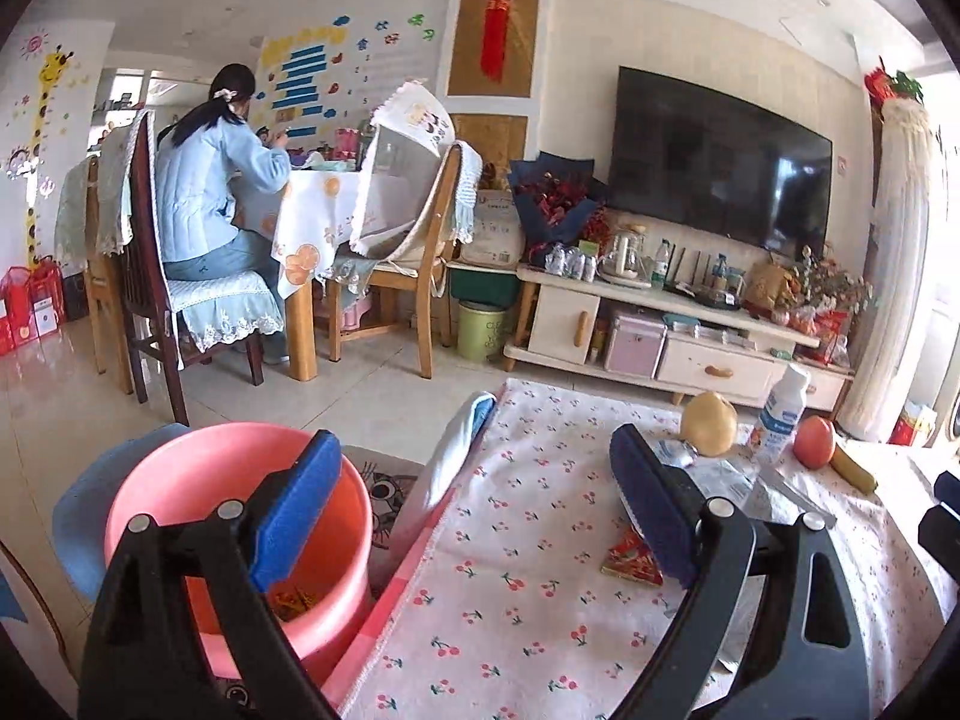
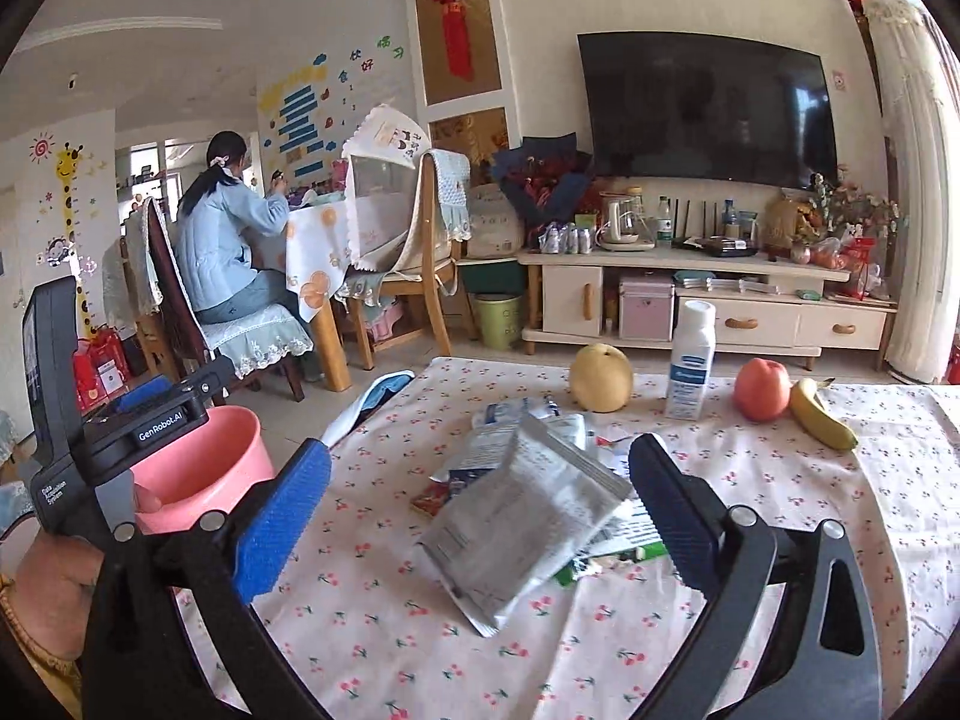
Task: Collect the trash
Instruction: 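Grasp a white packet from the pile with the left tool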
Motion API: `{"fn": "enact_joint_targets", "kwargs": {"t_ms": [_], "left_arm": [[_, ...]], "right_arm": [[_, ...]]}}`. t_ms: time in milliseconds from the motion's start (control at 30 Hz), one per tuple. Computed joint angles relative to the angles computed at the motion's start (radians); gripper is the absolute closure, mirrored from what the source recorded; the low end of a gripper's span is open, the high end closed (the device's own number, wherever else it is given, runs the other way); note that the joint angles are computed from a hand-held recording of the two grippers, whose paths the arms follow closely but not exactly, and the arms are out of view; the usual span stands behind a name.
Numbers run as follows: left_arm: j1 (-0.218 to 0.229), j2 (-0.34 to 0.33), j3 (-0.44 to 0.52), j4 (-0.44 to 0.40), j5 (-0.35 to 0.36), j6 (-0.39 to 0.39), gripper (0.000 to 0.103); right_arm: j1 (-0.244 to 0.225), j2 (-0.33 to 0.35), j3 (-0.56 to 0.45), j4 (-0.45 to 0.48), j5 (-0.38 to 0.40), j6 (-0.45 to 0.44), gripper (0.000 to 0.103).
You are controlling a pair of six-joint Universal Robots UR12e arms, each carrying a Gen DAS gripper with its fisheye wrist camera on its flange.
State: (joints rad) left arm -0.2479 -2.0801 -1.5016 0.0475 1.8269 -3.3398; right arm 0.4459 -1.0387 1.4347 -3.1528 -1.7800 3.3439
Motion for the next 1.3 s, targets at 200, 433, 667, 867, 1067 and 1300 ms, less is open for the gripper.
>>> {"fn": "enact_joint_targets", "kwargs": {"t_ms": [200,433,667,867,1067,1300], "left_arm": [[-0.046,0.039,-0.032,-0.076,-0.013,0.001,0.011],[-0.111,0.058,-0.015,-0.007,0.021,0.165,0.011],[-0.094,0.023,0.052,-0.024,-0.175,0.203,0.011],[-0.059,-0.067,0.183,-0.204,-0.254,0.115,0.011],[-0.028,-0.199,0.419,-0.497,-0.36,0.069,0.011],[-0.02,-0.414,0.826,-0.894,-0.401,0.078,0.012]], "right_arm": [[-0.04,-0.053,0.107,-0.064,-0.028,0.021,0.005],[-0.124,-0.099,0.16,-0.036,0.118,0.22,0.005],[-0.176,-0.111,0.159,0.074,0.201,0.356,0.005],[-0.186,-0.087,0.115,0.179,0.247,0.348,0.005],[-0.169,-0.034,0.042,0.245,0.303,0.24,0.005],[-0.165,0.028,-0.038,0.3,0.39,0.139,0.005]]}}
